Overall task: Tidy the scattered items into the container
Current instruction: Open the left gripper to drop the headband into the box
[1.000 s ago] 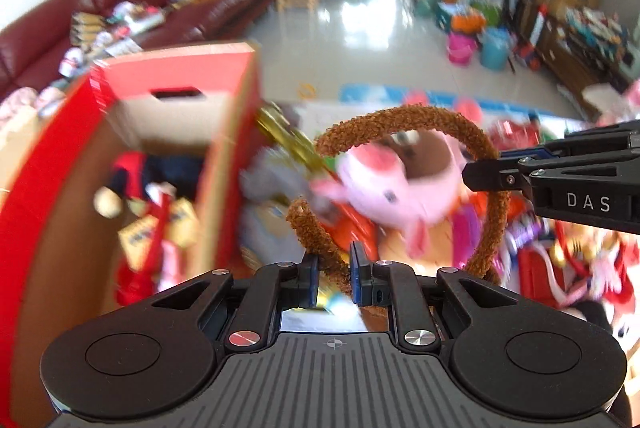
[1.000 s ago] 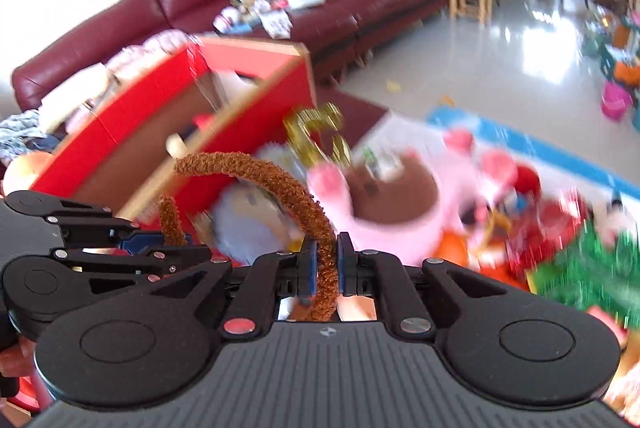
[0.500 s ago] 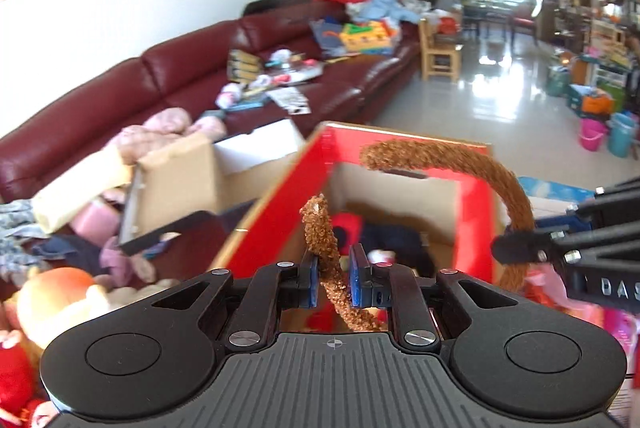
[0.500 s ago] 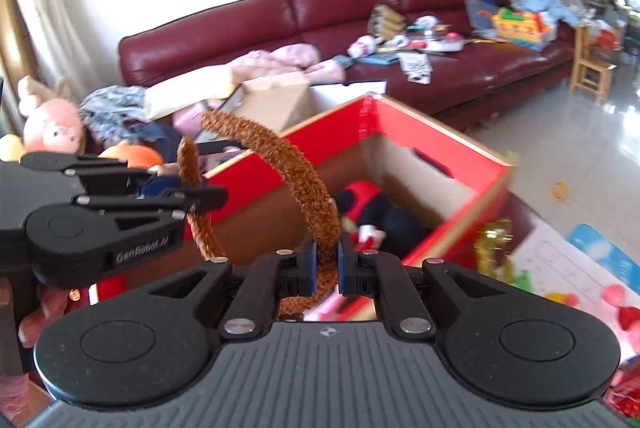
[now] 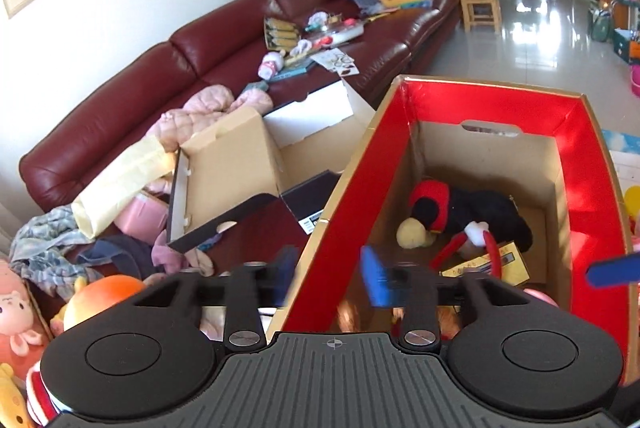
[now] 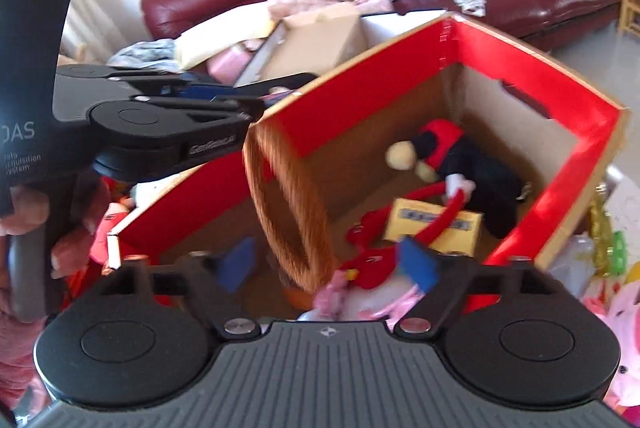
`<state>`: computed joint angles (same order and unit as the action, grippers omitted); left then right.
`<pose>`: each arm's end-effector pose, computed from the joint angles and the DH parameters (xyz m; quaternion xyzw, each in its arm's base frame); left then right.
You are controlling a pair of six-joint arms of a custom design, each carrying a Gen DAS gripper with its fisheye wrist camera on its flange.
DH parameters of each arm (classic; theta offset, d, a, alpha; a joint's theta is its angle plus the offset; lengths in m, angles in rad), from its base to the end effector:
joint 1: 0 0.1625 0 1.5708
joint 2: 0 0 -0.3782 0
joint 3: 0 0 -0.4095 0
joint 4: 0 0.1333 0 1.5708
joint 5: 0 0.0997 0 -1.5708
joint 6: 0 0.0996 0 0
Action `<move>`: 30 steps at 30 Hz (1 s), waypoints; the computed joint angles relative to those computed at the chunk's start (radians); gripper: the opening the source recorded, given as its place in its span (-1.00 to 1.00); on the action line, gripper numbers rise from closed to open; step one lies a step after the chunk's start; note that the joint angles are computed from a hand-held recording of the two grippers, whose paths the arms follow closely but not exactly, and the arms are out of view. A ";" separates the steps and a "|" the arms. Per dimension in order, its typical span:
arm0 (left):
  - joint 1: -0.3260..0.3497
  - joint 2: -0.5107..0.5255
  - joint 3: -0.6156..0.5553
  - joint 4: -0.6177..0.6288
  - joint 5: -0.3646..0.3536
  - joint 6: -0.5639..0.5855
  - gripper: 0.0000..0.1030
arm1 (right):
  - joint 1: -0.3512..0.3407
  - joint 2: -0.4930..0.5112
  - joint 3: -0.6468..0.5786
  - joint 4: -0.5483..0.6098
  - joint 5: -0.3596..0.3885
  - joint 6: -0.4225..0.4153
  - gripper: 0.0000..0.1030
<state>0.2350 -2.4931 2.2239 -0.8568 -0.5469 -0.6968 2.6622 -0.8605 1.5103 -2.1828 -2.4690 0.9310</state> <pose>-0.1058 -0.2499 0.4102 0.3697 0.7734 -0.3050 0.4151 0.6200 -0.2599 0.1357 0.0803 -0.8971 0.3588 0.2449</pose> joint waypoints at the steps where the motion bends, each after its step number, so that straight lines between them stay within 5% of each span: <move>1: -0.002 -0.018 0.015 -0.013 0.010 0.023 0.43 | 0.002 -0.007 0.009 0.014 -0.014 0.006 0.67; 11: -0.088 -0.065 0.063 0.035 -0.030 -0.018 0.73 | 0.012 -0.086 0.080 0.103 -0.035 0.121 0.68; 30: -0.144 -0.059 0.097 0.062 -0.112 -0.086 0.78 | 0.036 -0.156 0.136 0.161 -0.070 0.187 0.70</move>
